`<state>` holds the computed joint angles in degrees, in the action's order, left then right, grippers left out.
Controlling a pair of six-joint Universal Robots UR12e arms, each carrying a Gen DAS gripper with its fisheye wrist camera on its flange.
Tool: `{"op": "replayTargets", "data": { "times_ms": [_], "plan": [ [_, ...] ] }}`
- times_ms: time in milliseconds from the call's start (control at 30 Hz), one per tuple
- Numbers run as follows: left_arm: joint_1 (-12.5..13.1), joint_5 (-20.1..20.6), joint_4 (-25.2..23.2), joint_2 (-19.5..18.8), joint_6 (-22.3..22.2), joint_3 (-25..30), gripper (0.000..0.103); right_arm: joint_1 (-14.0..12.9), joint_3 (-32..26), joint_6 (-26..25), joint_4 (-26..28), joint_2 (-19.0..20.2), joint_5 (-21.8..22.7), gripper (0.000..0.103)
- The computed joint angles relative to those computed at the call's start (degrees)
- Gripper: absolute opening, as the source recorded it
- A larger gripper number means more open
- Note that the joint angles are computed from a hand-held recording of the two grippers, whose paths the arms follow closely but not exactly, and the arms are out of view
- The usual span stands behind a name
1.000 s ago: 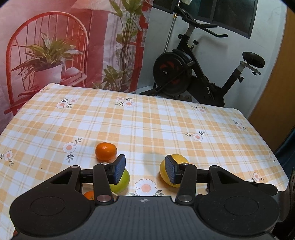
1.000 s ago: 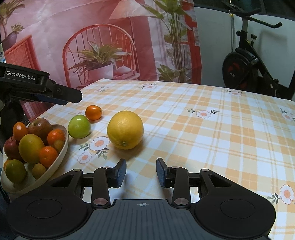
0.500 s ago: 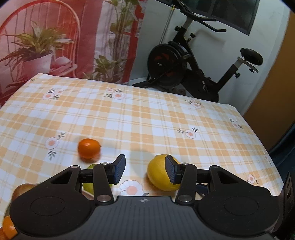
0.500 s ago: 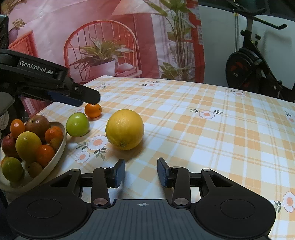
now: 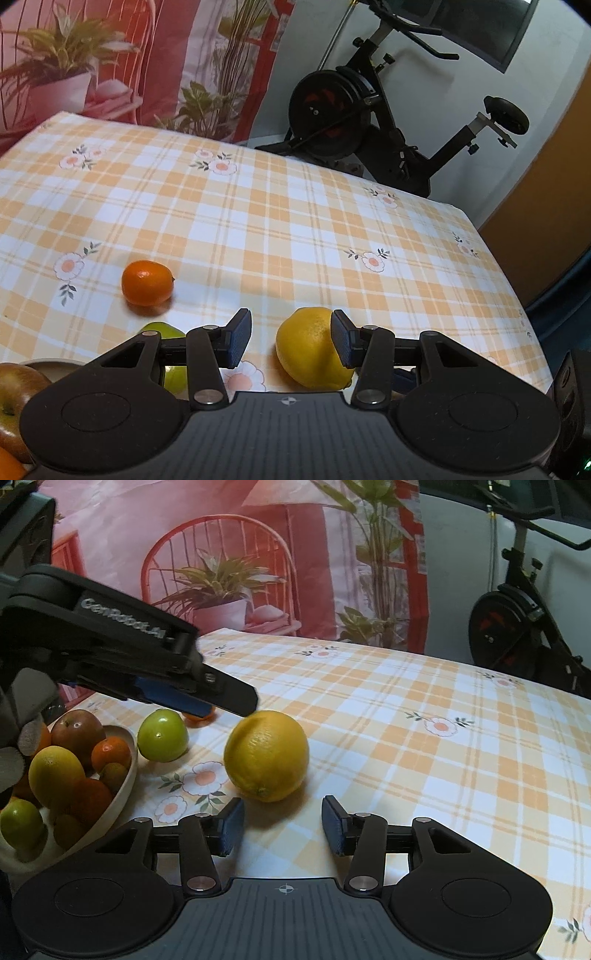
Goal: Organize fruits
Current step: 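Close the left tool around the large yellow lemon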
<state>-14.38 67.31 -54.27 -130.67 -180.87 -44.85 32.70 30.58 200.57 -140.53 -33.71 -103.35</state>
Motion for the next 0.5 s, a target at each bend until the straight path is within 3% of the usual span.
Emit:
{"op": "replayTargets", "data": {
  "times_ms": [500],
  "plan": [
    [0.5,-5.6,-6.8,-2.7,-0.8,4.5,0.05,-0.3,-3.7,-0.7,1.0,2.1,1.4,0.045]
  ]
}}
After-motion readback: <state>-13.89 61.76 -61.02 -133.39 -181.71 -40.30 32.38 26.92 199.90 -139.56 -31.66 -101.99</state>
